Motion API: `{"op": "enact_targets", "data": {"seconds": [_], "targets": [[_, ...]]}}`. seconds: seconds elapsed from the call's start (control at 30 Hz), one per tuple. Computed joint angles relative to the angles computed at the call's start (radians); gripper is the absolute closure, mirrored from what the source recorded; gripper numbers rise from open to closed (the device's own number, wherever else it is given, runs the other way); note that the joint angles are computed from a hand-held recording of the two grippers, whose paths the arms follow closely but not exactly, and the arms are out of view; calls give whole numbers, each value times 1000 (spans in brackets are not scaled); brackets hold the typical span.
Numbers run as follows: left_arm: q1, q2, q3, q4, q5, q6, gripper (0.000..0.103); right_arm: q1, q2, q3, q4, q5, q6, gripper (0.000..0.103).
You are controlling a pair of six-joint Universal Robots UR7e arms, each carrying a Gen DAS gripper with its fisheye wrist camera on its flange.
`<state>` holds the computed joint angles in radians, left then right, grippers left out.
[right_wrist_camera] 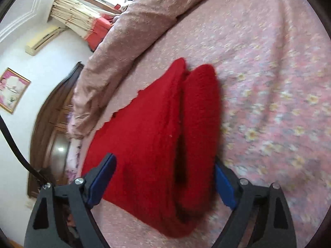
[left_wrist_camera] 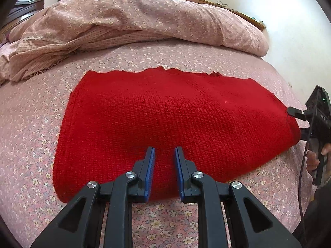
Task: Fold small clothes
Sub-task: 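Grasp one side of the folded cardigan with the right tool, then fold that side over the middle with the right tool and release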
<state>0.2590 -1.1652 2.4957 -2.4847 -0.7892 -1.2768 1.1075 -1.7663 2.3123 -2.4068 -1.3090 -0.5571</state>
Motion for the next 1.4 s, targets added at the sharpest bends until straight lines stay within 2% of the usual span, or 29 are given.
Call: {"op": "enact_targets", "data": {"seconds": [0.2,0.27,0.33,0.37,0.4,0.5,0.6,0.67,0.77,0.83,0.9,0.97,1.03,1.1,1.17,1.2,1.23,1.3,1.37,1.4], "targets": [[-2,4,1,3,2,2,91,21,64,-23,-39,30,2,13],[-4,5,2,2,1,-2,91,33,68,-27,-26,10,-2,22],[-3,5,1,-2,-1,-7,91,29,71,-40,30,9,2,47],[0,4,5,-25,-4,1,91,18,70,-43,58,19,5,55],[1,3,9,-53,-8,10,91,7,72,-46,76,26,5,69],[-1,11,6,-133,-12,38,91,15,77,-44,54,11,18,78],[17,55,-42,-183,-26,69,103,72,65,-41,5,-41,22,80],[39,110,-88,-259,-44,108,103,110,58,-46,-9,-55,31,81],[69,199,-168,-278,-29,135,103,151,52,-54,-14,-87,26,81],[110,254,-193,-342,-69,159,103,157,48,-56,-9,-93,24,81],[149,309,-220,-340,-103,165,103,155,44,-59,-1,-92,32,82],[137,317,-221,-346,-80,161,103,154,35,-59,-6,-89,39,83],[123,294,-226,-313,-82,146,103,157,22,-57,-13,-85,36,83],[113,293,-219,-332,-85,152,103,163,16,-59,-17,-74,39,83],[130,316,-216,-341,-99,155,103,170,16,-68,-4,-63,53,83],[139,329,-207,-385,-107,162,103,176,17,-72,2,-60,59,83],[140,329,-192,-429,-106,160,103,196,18,-73,-5,-72,68,83],[134,288,-171,-428,-117,126,103,267,20,-61,-62,-155,68,83],[116,263,-137,-471,-85,85,103,353,29,-59,-108,-254,92,83],[134,280,-130,-505,-106,81,103,386,37,-66,-114,-288,111,83]]}}
